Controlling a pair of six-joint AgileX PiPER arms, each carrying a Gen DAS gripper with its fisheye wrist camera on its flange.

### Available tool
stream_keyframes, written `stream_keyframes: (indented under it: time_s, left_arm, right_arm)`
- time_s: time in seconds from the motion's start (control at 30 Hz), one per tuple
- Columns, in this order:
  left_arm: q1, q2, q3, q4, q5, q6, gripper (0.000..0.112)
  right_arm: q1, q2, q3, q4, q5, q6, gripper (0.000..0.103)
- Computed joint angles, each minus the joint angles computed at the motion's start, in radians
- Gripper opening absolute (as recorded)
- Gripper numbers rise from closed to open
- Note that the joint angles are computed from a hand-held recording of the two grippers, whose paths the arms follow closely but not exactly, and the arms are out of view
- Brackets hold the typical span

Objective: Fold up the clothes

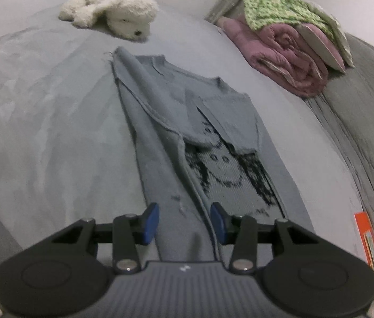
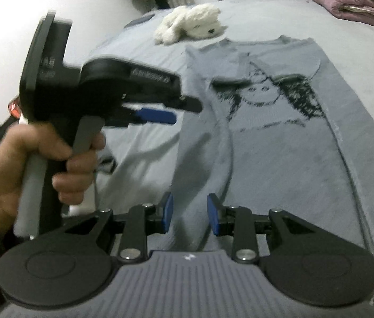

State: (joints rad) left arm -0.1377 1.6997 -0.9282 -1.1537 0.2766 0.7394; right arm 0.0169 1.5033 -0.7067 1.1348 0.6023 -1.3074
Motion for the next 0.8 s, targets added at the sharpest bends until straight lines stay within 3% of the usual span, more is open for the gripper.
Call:
stream_keyframes:
  time_s: [0.2,0.37,0.63,0.8]
  left_arm:
    - [-0.001,-0.010,0.025,0.022,0.032,0.019,0.043]
    - [0.000,-0.028,0.049,0.070,0.032,0.005,0.043]
    - [0.018,-0.032,0.059,0.115,0.043,-0.026,0.043]
    - [0.030,-0.034,0.052,0.094,0.050,-0.022,0.043]
  right_arm:
    - [-0.010,0.010,0.030,-0.041,-0.049,-0.001,0.033]
    - [-0.085,0.011,0.019,-0.079,-0.012,0.020,0.021]
    - [-0.162,-0.001,0.000,-0.125,0.040,0.075,0.022]
    - [-0.142,-0.025,0.013,-0.077,0.080,0.038,0.031]
